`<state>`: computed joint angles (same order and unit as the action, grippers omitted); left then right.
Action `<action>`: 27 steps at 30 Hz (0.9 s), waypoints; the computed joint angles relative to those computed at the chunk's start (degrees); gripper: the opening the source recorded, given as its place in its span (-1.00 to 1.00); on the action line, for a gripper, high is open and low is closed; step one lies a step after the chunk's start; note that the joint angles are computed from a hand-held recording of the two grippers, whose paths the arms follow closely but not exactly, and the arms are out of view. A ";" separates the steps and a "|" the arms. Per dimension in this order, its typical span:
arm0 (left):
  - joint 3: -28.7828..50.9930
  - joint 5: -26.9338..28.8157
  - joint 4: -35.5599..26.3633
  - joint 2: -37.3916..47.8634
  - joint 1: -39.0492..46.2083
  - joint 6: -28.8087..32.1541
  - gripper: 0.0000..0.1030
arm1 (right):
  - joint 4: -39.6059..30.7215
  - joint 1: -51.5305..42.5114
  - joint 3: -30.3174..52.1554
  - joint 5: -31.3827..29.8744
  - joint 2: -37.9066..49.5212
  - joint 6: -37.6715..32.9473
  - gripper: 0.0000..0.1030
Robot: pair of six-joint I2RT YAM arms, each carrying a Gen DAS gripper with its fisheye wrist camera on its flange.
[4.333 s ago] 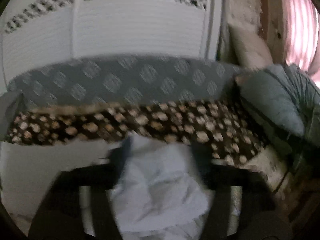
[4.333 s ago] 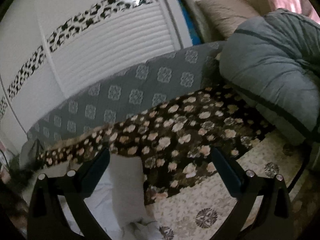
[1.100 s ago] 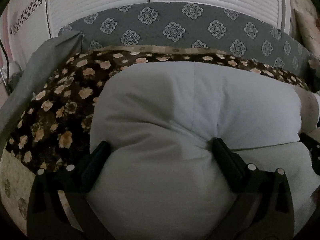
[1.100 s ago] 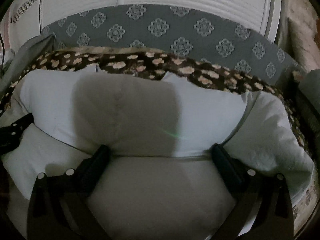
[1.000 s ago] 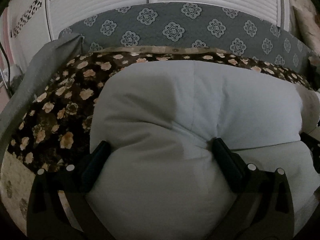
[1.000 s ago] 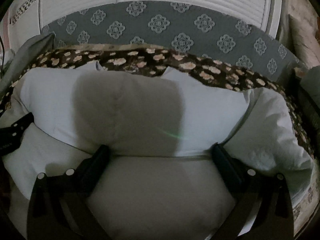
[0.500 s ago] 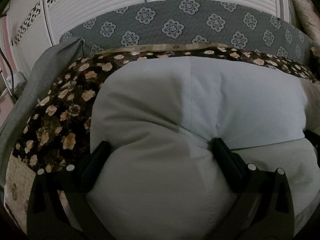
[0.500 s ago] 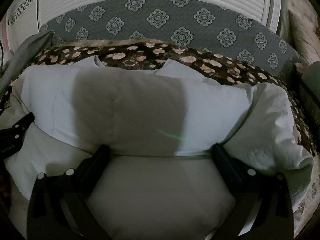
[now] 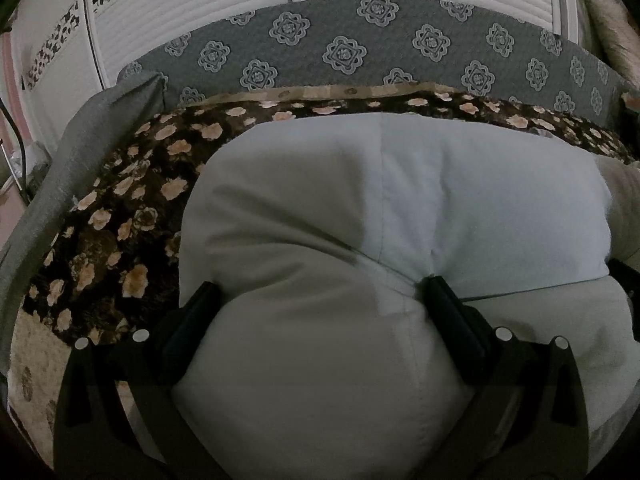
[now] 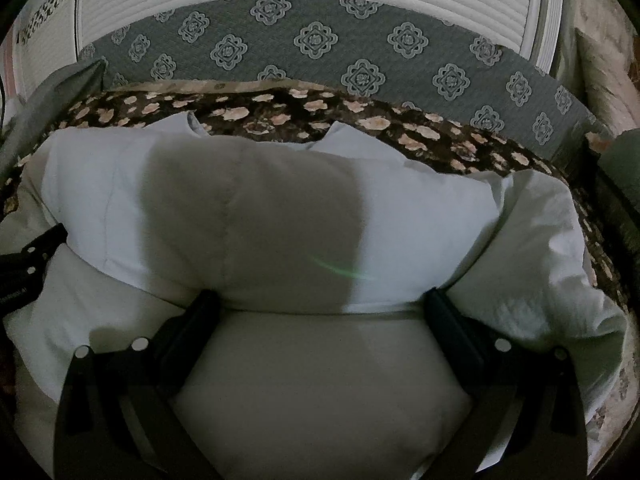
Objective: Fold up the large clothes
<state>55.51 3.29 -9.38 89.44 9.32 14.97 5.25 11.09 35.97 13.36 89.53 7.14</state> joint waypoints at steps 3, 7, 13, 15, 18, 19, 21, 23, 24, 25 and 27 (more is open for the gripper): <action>-0.57 4.99 -0.98 -1.82 2.52 -0.23 0.94 | 0.07 0.32 -1.44 0.15 -2.34 -0.83 0.97; -0.45 11.97 -7.10 -8.55 9.90 0.72 0.94 | -0.48 -1.18 -8.06 -2.50 -13.91 -3.98 0.97; 4.34 18.18 -20.27 -16.92 21.94 12.75 0.94 | -19.15 -6.62 -7.85 -1.59 -37.24 -10.10 0.97; 4.88 20.24 -23.79 -18.51 26.66 19.79 0.94 | -27.85 -13.10 -6.10 -7.08 -43.93 -10.77 0.97; 9.74 20.58 -33.71 -16.83 33.32 29.75 0.94 | -40.42 -25.58 -2.70 -17.09 -47.82 -16.60 0.97; 12.14 21.62 -37.80 -15.86 36.16 32.03 0.94 | -42.66 -27.65 -2.79 -16.65 -49.50 -18.82 0.97; 16.16 23.37 -44.84 -13.71 40.69 35.95 0.94 | -46.83 -32.95 -3.02 -16.99 -53.24 -24.59 0.97; 18.53 25.59 -49.77 -11.90 46.34 41.47 0.94 | -51.74 -42.27 -2.44 -23.02 -54.31 -32.85 0.97; 18.49 26.17 -50.64 -11.47 48.69 44.06 0.94 | -53.51 -45.31 -2.74 -24.32 -54.84 -35.92 0.97; 17.39 24.40 -49.35 -11.21 50.15 45.01 0.94 | -54.33 -47.94 -3.31 -24.39 -55.08 -38.73 0.97; 15.63 17.48 -46.96 -10.10 49.11 43.19 0.94 | -54.90 -52.63 -4.66 -22.94 -54.15 -42.45 0.97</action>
